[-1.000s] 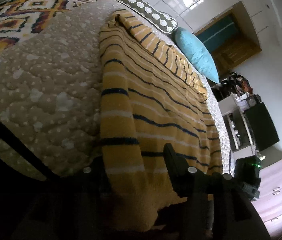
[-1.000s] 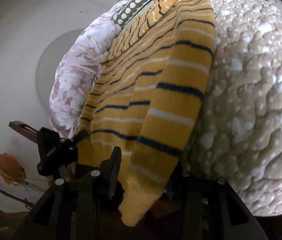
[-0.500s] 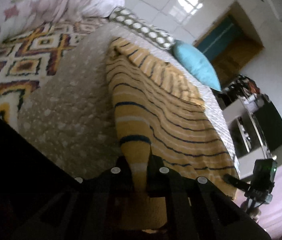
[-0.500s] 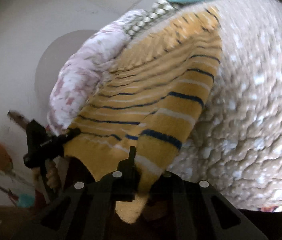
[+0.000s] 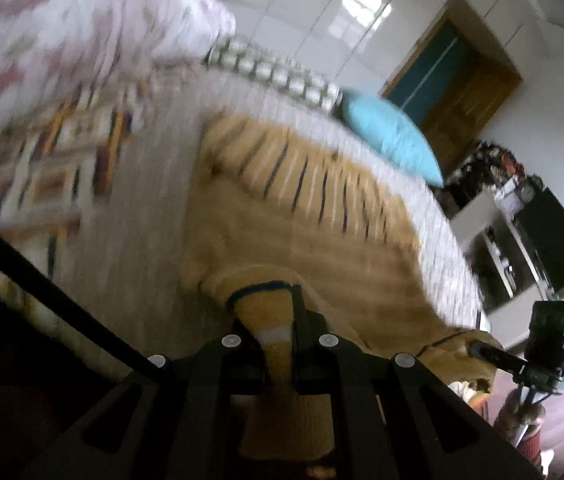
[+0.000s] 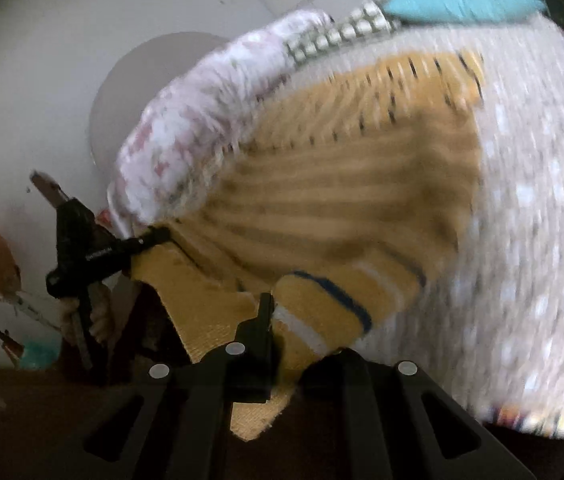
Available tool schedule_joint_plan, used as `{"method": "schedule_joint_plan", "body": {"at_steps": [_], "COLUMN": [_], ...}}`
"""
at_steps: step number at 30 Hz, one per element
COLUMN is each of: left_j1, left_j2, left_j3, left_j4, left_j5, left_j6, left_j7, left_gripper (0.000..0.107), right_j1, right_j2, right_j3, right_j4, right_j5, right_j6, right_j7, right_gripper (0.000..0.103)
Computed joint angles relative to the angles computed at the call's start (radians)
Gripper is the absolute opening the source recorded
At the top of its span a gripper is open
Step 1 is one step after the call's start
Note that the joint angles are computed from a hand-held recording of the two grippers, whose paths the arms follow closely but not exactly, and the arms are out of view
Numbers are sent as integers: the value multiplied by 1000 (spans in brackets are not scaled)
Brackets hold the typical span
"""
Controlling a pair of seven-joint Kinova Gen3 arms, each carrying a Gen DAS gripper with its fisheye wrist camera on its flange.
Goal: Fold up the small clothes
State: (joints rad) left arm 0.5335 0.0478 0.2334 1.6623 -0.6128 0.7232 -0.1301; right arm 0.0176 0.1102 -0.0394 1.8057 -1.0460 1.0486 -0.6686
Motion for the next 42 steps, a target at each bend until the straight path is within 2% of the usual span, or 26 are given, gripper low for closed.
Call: {"method": "schedule_joint_plan", "body": {"at_steps": [2, 4, 6, 8, 10, 12, 14, 16, 17, 19, 20, 22, 23, 25, 26, 27, 29, 30, 32, 34, 36, 39, 42], "left_j1": [2, -56, -137, -206, -245, -238, -225, -232, -236, -284, -324, -382, -417, -456, -457, -440, -407, -409, -377, -354, -329, -230, -185], "left_j2": [48, 113, 186, 275, 358, 423, 481, 507, 508, 511, 513, 510, 504, 488, 472, 450, 419, 409, 382, 354, 323, 284, 237], "left_j3": [-37, -43, -8, 35, 65, 35, -12, -50, -68, -56, -26, 10, 38, 56, 37, -1, -78, -91, -158, -200, -230, -329, -318], "left_j4": [-93, -185, -278, -371, -463, -556, -646, -684, -678, -655, -642, -603, -577, -525, -494, -462, -413, -399, -378, -355, -333, -307, -246], "left_j5": [-8, 7, 31, 33, 55, 132, 213, 294, 335, 416, 457, 538, 579, 660, 696, 715, 786, 826, 874, 881, 855, 815, 709], "left_j6": [29, 15, 17, 34, 86, 144, 203, 211, 191, 131, 98, 21, -19, -101, -141, -182, -247, -260, -255, -242, -209, -142, -125], "left_j7": [-59, -130, -177, -220, -283, -364, -422, -470, -482, -507, -522, -554, -572, -606, -614, -605, -637, -674, -706, -718, -722, -747, -759], "left_gripper": [8, 8, 8, 8, 8, 8, 9, 11, 11, 13, 17, 26, 33, 50, 67, 76, 79, 79, 79, 79, 80, 80, 80], "right_j1": [-45, -35, -22, -46, -103, -145, -141, -110, -108, -99, -92, -96, -99, -83, -70, -61, -47, -44, -53, -61, -66, -91, -113], "right_j2": [29, 79, 131, 199, 270, 345, 396, 431, 457, 514, 541, 605, 627, 672, 687, 700, 714, 722, 725, 708, 685, 640, 609], "right_j3": [12, -26, -73, -72, -23, 23, 5, -46, -50, -58, -70, -60, -54, -76, -91, -105, -131, -138, -141, -151, -166, -175, -195], "right_j4": [-85, -174, -261, -346, -438, -527, -592, -633, -671, -754, -797, -889, -931, -991, -1004, -1012, -1024, -1037, -1061, -1062, -1044, -1012, -980], "right_j5": [-18, -22, 7, 31, 68, 120, 194, 246, 259, 281, 301, 313, 331, 337, 332, 331, 337, 349, 391, 442, 486, 547, 567], "right_j6": [-69, -125, -181, -237, -238, -226, -228, -235, -227, -199, -177, -140, -121, -115, -120, -134, -157, -161, -161, -170, -183, -187, -181], "right_j7": [-23, -74, -131, -213, -294, -375, -445, -489, -515, -578, -619, -700, -741, -808, -830, -848, -876, -893, -926, -914, -893, -854, -811], "right_gripper": [9, 9, 9, 9, 9, 9, 9, 11, 12, 14, 20, 40, 55, 59, 60, 61, 61, 61, 61, 61, 63, 64, 64]}}
